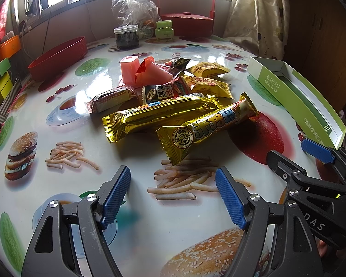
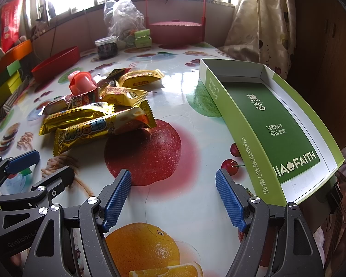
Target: Organize snacks
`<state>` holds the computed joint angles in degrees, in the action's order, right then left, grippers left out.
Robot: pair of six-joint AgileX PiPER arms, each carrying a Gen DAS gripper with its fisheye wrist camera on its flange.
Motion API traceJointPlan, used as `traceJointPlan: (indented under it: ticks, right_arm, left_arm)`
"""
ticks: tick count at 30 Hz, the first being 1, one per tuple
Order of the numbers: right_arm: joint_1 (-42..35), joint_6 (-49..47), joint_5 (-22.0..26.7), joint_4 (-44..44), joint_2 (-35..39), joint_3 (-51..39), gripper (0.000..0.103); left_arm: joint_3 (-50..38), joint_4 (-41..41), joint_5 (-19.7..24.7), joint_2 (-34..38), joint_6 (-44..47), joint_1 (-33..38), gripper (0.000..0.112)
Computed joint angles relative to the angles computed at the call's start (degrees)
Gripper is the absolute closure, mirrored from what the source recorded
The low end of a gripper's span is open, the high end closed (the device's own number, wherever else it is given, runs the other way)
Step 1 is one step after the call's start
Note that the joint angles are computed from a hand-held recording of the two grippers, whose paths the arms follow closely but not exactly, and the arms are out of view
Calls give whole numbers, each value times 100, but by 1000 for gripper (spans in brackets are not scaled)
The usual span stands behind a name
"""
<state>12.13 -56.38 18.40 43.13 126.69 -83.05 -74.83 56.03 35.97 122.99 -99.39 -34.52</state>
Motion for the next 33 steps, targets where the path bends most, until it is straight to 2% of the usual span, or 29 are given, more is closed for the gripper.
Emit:
traceJointPlan:
  ticks: [9,13,15,16,18,19,22,24,26,29,33]
  right_arm:
    - [19,4,-23,3,6,10,27]
    - [19,21,35,-2,13,-5,27]
    - [-44,2,236,-11,17,-109,27]
    - [-52,2,249,-14,21,-130,27]
    - [-83,-225,454,162,2,-247,28]
    - [-36,-372,389,254,8,-244,28]
    - [36,-1658,374,1036,-163,-107,28]
    - [121,-2228,557,1119,-123,-290,28]
    - [233,-2316,725,768,-14,-583,28]
    - [325,-2780,1041,521,153,-994,28]
    - [443,-2918,1701,-275,524,-1760,28]
  left_arm:
    - [26,1,-54,-19,7,14,36]
    - [247,-1,-385,-243,-18,125,36]
    - [481,140,-734,-419,-177,289,36]
    - [485,101,-733,-446,-128,328,36]
    - [590,184,-651,-527,-173,338,36]
    - [710,303,-633,-591,-276,343,36]
    - [1025,605,-756,-810,-503,478,36]
    - [1132,688,-691,-902,-563,580,36]
    - [1278,829,-677,-1020,-677,710,36]
    - [1490,1020,-922,-1179,-751,962,36]
    - [1543,1129,-1033,-1245,-501,1156,36]
